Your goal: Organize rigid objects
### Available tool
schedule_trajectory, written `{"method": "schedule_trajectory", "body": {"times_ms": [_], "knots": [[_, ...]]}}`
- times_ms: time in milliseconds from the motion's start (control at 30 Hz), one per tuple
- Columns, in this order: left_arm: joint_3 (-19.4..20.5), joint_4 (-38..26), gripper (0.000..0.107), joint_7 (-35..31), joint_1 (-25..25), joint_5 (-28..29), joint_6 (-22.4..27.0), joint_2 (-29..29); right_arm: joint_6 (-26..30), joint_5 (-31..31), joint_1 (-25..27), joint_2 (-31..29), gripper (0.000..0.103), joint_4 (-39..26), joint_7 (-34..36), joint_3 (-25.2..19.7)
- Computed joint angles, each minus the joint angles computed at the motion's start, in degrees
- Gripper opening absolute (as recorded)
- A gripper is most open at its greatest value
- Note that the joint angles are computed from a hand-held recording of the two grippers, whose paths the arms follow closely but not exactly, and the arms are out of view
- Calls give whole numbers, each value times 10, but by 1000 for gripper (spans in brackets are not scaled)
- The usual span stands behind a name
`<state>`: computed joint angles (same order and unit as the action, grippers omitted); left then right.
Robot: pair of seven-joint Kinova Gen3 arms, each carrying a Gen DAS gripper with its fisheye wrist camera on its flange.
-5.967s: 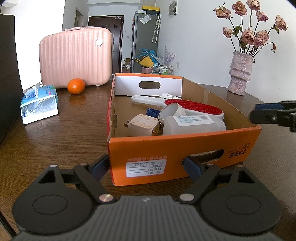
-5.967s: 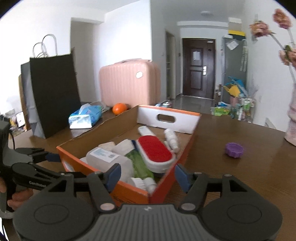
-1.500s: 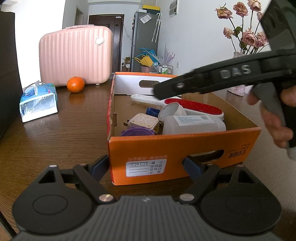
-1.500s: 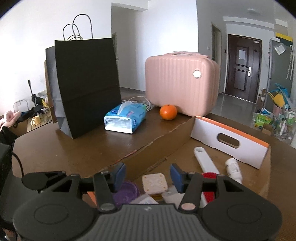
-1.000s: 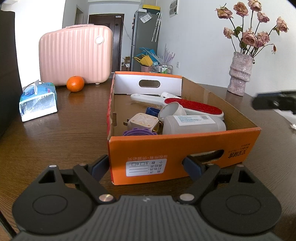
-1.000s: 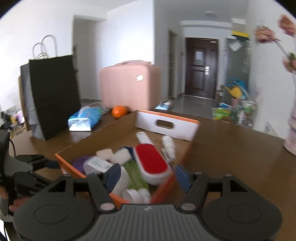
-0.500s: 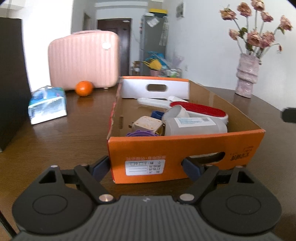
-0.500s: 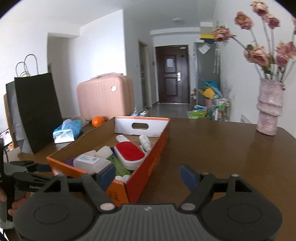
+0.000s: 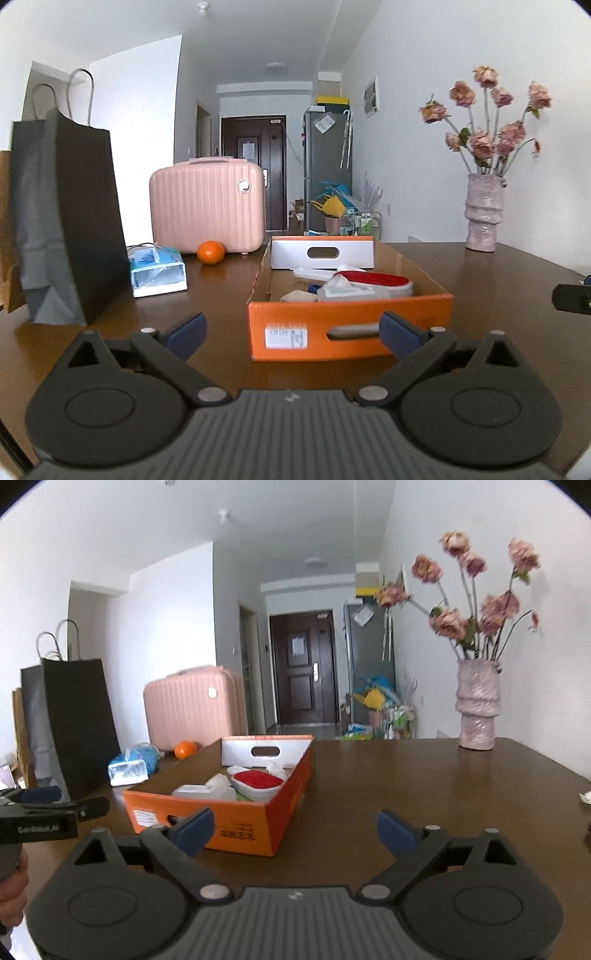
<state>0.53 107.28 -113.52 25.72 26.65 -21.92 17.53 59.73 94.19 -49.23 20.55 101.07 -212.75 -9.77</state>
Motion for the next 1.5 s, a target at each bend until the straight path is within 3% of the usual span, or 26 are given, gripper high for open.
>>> {"method": "schedule_trajectory", "body": {"times_ms": [100,200,267,367,433,567,1500], "knots": [[2,73,103,-7,19,24,-55,-41,70,-17,-63,11,103,9,-12,11],[32,149,103,-5,15,28,-98,-88,139,-67,-110,23,103,-10,-6,-8],[35,185,103,-18,25,49,-96,-119,170,-75,-134,25,103,-10,-29,-26],[77,210,103,7,-18,21,-48,-151,226,-78,-185,39,103,-13,-54,-29],[81,209,103,5,-21,19,-52,-151,252,-75,-203,54,103,-23,-43,-23],[92,209,103,27,-31,-13,-56,-150,244,-81,-204,57,103,-29,-44,-16],[99,216,103,8,-24,5,-89,-147,238,-85,-202,51,103,-16,-60,-16]]}}
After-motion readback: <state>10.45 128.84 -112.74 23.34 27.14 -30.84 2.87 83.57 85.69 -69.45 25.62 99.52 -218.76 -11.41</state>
